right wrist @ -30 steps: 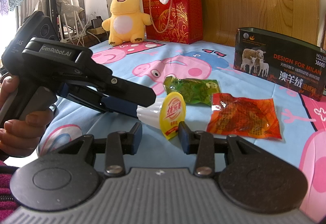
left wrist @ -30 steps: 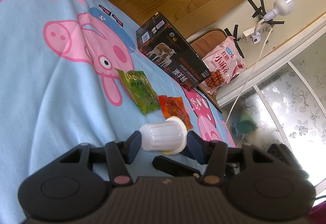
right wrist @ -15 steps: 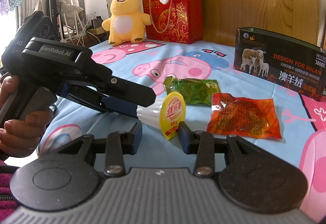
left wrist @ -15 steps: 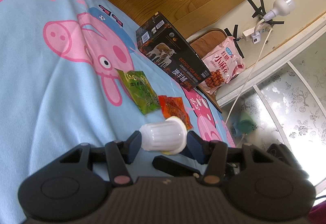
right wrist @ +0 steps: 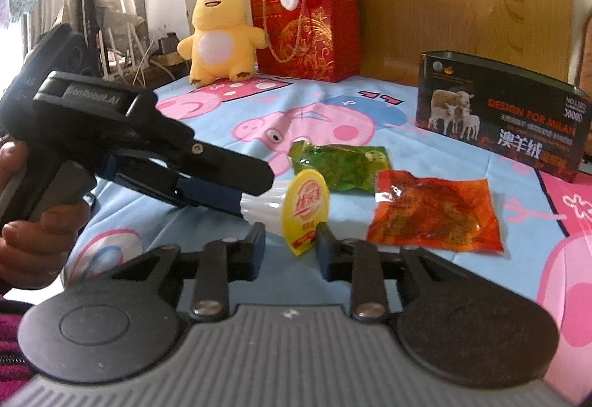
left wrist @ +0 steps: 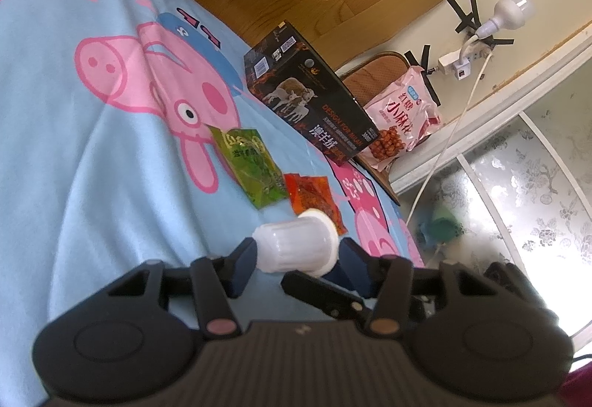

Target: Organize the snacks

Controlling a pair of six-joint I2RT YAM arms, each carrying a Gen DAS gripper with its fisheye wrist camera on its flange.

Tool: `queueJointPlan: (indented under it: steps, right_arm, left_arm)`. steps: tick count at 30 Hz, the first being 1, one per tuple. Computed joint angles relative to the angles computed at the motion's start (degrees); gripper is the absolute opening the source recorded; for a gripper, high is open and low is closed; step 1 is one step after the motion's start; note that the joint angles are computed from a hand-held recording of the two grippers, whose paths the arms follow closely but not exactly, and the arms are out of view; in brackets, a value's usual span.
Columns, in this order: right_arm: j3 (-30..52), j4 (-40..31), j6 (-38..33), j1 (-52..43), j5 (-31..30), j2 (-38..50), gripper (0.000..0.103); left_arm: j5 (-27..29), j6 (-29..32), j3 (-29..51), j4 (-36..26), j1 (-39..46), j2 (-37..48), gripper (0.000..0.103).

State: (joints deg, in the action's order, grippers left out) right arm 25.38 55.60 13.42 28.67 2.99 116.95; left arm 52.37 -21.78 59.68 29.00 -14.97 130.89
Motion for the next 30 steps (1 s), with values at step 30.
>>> queueJointPlan:
  steps: [30]
  right_arm:
    - [-1.92,1.78,-1.0,0.5,0.75,-0.62,0.037]
  left_arm:
    - [-1.75,-0.68,1.77,-2.22,0.16,-0.1,0.059]
